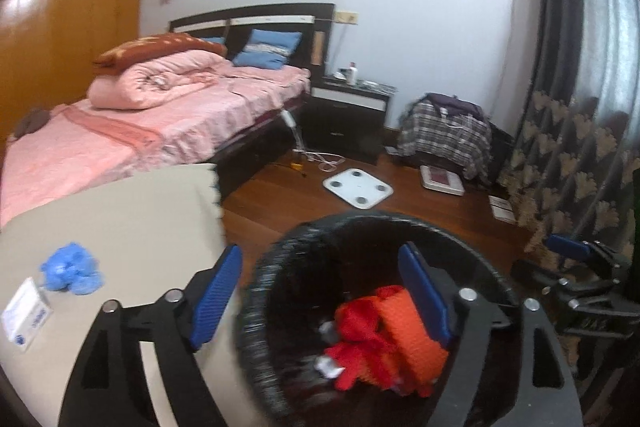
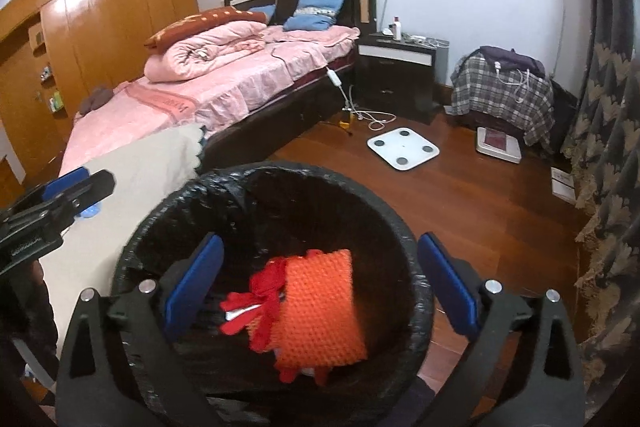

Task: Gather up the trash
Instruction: 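Move both tools back toward the white box and blue bags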

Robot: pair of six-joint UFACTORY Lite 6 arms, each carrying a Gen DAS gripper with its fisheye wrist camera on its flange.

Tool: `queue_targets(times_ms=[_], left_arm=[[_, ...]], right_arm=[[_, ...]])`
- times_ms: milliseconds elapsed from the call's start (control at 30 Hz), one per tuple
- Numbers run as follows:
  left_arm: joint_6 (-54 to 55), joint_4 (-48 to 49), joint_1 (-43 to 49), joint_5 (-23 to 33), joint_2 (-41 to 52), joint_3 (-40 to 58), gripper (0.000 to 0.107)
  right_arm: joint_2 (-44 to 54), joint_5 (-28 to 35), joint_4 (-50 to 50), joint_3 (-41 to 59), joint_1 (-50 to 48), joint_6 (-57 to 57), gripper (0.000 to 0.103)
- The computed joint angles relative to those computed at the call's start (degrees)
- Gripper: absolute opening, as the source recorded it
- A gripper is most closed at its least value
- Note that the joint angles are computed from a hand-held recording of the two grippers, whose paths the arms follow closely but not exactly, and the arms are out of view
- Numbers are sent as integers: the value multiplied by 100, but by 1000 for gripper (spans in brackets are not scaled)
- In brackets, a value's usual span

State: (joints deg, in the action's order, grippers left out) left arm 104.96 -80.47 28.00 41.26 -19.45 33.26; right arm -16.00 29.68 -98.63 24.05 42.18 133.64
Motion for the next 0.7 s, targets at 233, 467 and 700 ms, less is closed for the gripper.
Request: queue_targets(times_ms=[233,467,700], left_arm=[[560,290,1815,609,308,238,89],[1487,103,3118,668,1357,905,89],[1891,-207,3888,465,2909,2241,89]], right_arm=[[1109,103,131,1131,700,28,96],[2606,-39,192,2834,1148,-311,96],[4261,-230,853,5011,1488,-1326,96]])
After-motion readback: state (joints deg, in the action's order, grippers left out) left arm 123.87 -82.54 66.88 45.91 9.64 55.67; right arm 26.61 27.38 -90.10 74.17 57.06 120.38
